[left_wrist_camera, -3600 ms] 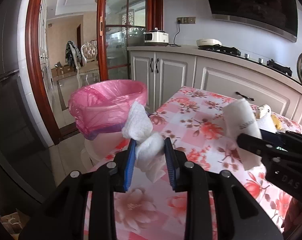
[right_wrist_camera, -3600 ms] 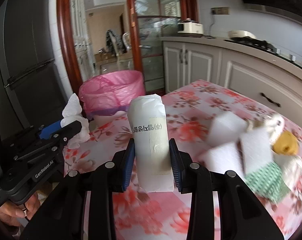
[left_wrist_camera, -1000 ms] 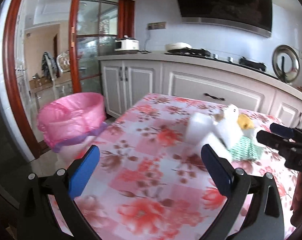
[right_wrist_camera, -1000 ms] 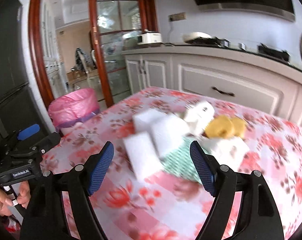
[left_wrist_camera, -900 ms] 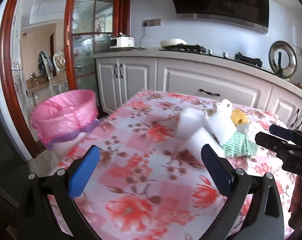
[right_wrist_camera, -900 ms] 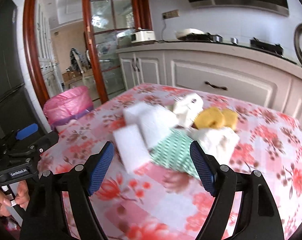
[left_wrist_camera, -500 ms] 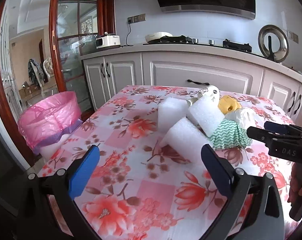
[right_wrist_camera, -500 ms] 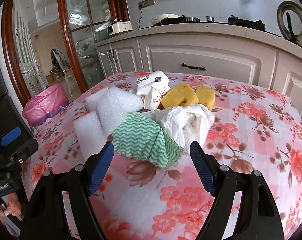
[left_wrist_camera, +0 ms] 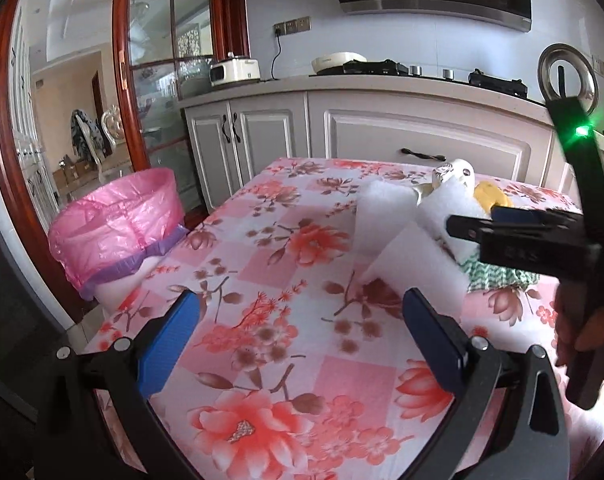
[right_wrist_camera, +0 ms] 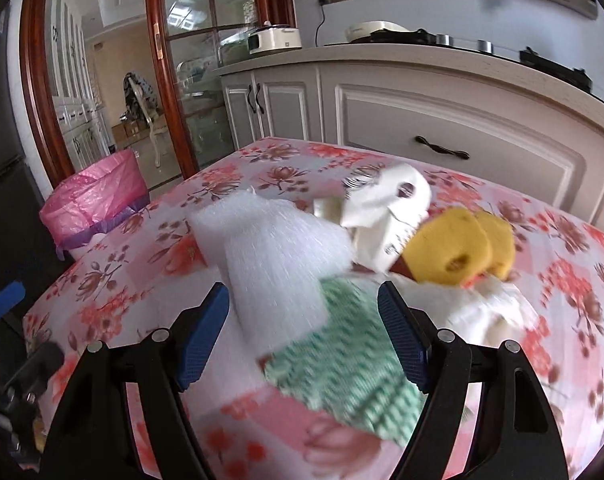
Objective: Collect trash
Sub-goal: 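Return both open tools over the table toward the white foam blocks, then grasp a white foam block with the right tool while the left tool grasps another foam block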
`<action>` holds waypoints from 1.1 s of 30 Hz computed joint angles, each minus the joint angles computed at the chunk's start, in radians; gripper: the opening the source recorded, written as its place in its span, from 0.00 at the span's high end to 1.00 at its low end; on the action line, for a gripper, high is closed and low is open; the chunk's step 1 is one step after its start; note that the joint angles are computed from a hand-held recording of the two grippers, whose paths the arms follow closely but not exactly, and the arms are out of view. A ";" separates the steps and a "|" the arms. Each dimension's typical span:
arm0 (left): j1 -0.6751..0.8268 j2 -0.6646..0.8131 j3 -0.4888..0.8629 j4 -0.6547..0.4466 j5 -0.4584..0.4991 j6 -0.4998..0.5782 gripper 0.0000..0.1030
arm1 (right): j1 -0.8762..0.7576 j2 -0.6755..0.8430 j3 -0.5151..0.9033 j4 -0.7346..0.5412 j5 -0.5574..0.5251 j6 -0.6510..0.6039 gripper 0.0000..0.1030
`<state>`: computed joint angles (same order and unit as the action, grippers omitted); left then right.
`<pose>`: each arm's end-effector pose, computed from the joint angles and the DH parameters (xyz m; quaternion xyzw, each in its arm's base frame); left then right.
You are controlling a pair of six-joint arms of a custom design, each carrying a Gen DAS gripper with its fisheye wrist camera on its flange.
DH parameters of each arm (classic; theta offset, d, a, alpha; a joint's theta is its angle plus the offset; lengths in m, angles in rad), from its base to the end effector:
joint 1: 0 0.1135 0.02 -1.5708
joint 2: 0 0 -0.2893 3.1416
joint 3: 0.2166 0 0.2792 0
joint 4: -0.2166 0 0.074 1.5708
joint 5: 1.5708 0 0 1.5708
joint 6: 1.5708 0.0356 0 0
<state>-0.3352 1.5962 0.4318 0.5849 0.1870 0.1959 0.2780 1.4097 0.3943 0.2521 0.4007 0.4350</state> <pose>0.2636 -0.0988 0.1163 0.2727 0.8335 -0.1149 0.4667 0.2399 0.0540 0.1252 0.1486 0.8923 -0.0371 0.4247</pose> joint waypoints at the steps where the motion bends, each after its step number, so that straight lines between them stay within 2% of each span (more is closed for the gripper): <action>1: 0.005 0.004 0.005 -0.010 0.012 0.001 0.05 | -0.006 0.023 0.014 0.004 -0.004 -0.005 0.31; 3: 0.012 0.013 0.014 -0.025 0.029 -0.004 0.05 | -0.011 0.072 0.041 0.014 0.001 -0.011 0.32; 5: 0.007 0.022 0.016 -0.022 0.031 -0.008 0.05 | -0.015 0.096 0.050 0.023 -0.008 -0.015 0.41; 6: 0.005 0.027 0.018 -0.023 0.032 -0.005 0.05 | -0.014 0.095 0.047 0.026 -0.014 -0.017 0.48; 7: 0.002 0.029 0.022 -0.027 0.032 -0.005 0.05 | -0.014 0.088 0.040 0.029 -0.014 -0.019 0.55; 9: -0.005 0.036 0.033 -0.040 0.032 -0.003 0.05 | -0.007 0.056 0.015 0.036 -0.011 -0.017 0.57; 11: -0.020 0.042 0.044 -0.048 0.025 -0.012 0.05 | -0.003 -0.016 -0.031 0.043 -0.016 -0.014 0.63; 12: -0.027 0.046 0.054 -0.059 0.025 -0.019 0.05 | -0.002 -0.062 -0.054 0.035 -0.017 -0.010 0.72; 16: -0.078 0.063 0.086 -0.085 0.003 -0.060 0.05 | 0.002 -0.267 -0.151 -0.004 -0.025 -0.008 0.77; 24: -0.205 0.124 0.152 -0.091 -0.090 -0.136 0.07 | 0.033 -0.726 -0.259 -0.328 0.049 0.031 0.80; 27: -0.255 0.165 0.194 -0.101 -0.133 -0.159 0.10 | 0.022 -0.844 -0.282 -0.423 0.044 0.038 0.81; 33: -0.324 0.257 0.289 -0.145 -0.188 -0.212 0.13 | 0.000 -0.996 -0.309 -0.524 0.023 0.044 0.81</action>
<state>-0.6588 1.8533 0.7204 0.4402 -0.0012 -0.0162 0.2779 0.4138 0.0855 -0.2718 0.4236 0.4787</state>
